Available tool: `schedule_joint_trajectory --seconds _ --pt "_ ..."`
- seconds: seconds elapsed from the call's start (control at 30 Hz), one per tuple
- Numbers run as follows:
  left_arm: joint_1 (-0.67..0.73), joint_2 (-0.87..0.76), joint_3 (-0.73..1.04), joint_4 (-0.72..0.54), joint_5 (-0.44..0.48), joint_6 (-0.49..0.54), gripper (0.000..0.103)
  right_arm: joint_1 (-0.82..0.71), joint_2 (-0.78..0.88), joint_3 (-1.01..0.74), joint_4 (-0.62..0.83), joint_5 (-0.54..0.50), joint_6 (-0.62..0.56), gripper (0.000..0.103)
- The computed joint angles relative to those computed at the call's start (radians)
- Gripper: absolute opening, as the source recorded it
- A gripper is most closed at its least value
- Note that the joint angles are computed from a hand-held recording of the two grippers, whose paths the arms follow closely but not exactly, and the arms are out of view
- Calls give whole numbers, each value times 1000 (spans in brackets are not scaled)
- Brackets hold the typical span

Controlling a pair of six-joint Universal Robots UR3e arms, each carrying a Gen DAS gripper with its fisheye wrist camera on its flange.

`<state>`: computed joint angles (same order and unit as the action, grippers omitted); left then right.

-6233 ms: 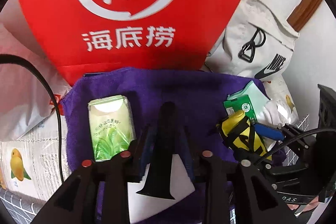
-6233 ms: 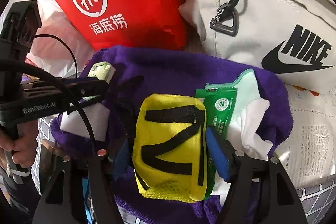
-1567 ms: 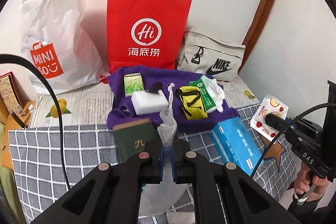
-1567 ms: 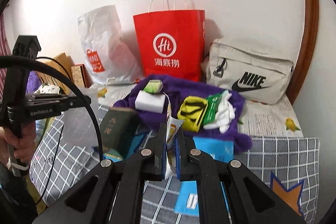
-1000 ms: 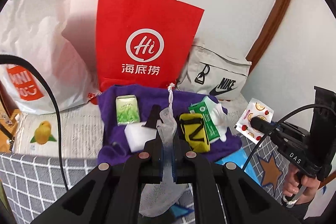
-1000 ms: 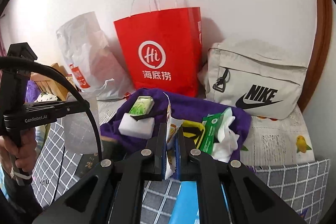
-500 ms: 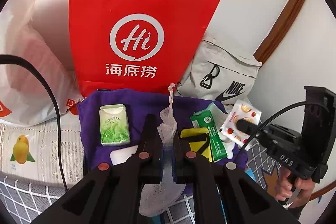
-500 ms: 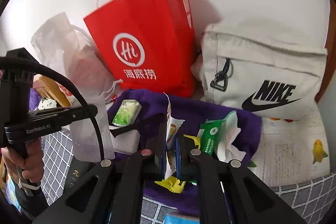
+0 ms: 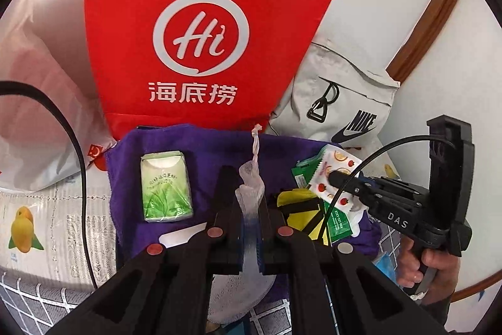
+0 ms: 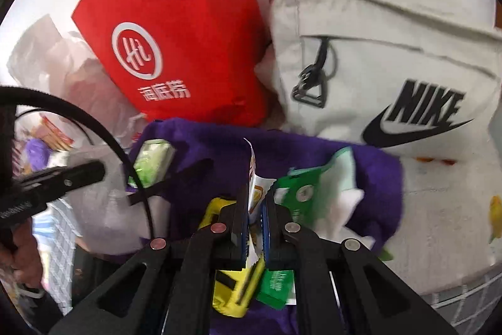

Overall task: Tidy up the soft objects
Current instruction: 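Carry the fruit packet and mesh bag over the purple towel, then release the packet and mesh bag onto the towel and withdraw both grippers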

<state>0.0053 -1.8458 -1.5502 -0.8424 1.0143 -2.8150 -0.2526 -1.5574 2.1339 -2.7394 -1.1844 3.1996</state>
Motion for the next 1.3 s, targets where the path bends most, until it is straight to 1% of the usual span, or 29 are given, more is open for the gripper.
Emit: schedule_joint_trajectory --seconds 0.07,0.23,0.33,0.47,0.5,0.6,0.67,0.73,0.83,0.97,1.1,1.2,1.3 --pt "-4 -2 1 3 1 1 6 -5 -1 5 -9 36 -8 7" --pt "-13 -20 4 20 5 -13 6 17 39 -18 1 4 6 8" --pt "-17 -33 8 29 1 -15 6 19 57 -29 21 -16 17 12" --pt "-19 -61 13 57 -11 -29 6 37 44 -37 36 -87 15 22" --pt "-20 -74 20 59 -10 -35 6 38 46 -38 34 -94 10 23" --pt "-24 -100 39 49 -11 -48 6 63 40 -56 68 -139 -11 34" --pt "-30 -111 46 46 -15 -53 6 89 32 -66 77 -182 -19 45" --pt "-35 -114 45 52 -17 -57 6 117 27 -73 72 -242 -16 51" --pt "-49 -126 51 60 -1 -66 6 135 6 -64 63 -284 -25 51" --pt "-60 -143 64 59 18 -78 6 125 -41 -40 59 -267 -31 51" --pt "-72 -145 56 94 52 -89 6 134 -49 -41 53 -270 -33 51" --pt "-73 -151 64 89 48 -93 7 140 -55 -43 53 -268 -30 51" --pt "-73 -152 65 91 55 -92 13 147 -69 -39 52 -267 -33 52"
